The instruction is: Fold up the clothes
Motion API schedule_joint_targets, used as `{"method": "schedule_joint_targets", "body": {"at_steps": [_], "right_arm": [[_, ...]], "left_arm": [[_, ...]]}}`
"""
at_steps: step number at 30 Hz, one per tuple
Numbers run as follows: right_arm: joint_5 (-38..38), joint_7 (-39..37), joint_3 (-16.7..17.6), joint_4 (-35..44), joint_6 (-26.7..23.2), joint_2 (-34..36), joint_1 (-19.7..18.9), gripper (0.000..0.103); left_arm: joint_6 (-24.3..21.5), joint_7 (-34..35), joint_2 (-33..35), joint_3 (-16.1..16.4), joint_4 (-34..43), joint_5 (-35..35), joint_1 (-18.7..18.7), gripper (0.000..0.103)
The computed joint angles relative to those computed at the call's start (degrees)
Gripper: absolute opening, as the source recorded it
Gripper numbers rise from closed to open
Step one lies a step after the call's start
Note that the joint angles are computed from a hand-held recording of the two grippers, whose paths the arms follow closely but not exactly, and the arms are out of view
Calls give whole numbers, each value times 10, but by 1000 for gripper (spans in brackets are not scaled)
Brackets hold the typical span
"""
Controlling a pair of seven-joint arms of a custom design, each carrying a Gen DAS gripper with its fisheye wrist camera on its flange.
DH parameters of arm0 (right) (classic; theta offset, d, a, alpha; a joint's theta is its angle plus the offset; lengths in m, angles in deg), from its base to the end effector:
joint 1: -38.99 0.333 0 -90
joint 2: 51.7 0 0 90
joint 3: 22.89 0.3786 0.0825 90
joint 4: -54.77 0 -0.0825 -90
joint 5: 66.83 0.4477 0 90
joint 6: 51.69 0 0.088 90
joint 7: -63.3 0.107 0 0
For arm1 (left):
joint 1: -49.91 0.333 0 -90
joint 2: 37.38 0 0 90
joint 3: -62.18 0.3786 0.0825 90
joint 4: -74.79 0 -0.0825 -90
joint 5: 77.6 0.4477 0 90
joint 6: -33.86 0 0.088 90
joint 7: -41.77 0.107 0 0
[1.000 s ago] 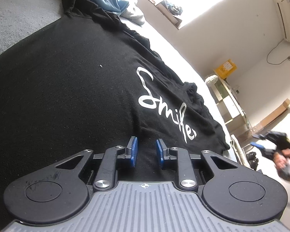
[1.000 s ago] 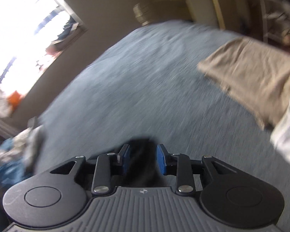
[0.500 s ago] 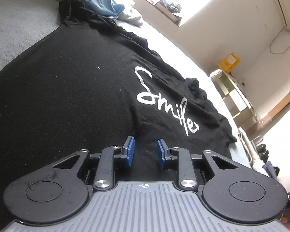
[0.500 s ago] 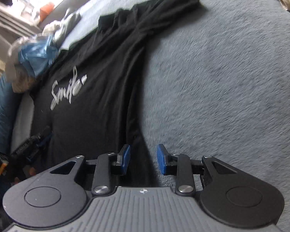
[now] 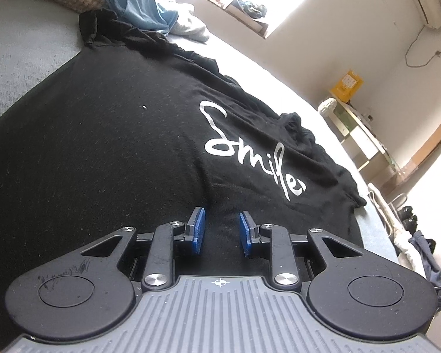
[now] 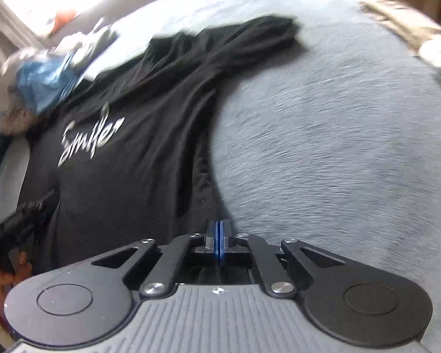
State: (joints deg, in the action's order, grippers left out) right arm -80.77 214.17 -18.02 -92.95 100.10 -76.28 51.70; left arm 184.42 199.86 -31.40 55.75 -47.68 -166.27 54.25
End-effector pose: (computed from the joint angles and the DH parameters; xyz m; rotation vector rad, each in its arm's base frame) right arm 0.4417 0.1485 0.4826 -1.2742 2.3262 -0.3404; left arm 0.6310 0.0022 0.4029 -1.9799 1.8337 -1.4618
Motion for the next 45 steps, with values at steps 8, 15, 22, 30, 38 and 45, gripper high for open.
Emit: {"method": "schedule_joint_targets", "body": {"at_steps": [8,15,22,30,38,45], "right_arm": [[14,84,6,-14,-28,10,-10,1],[23,132,5,-30,-60,-30,-14,5],[81,103,-33,-66,-28,-78,33,28],[174,11,-48,-82,-38,-81,91,34],[124,54,11,-82,-93,-104,70,1],[122,86,11,-78,-103,-102,77,4]], "left_arm": [[-16,-16,3,2,3,7,5,26],[-12,-23,2,1,5,22,4,26],[-26,-170,-21,11,11,176,8,27],[-78,-282,-100,53,-28,387,41,29],[-106,-360,-166,88,-84,524,78,29],[-137,-365,-171,89,-93,581,83,31]]}}
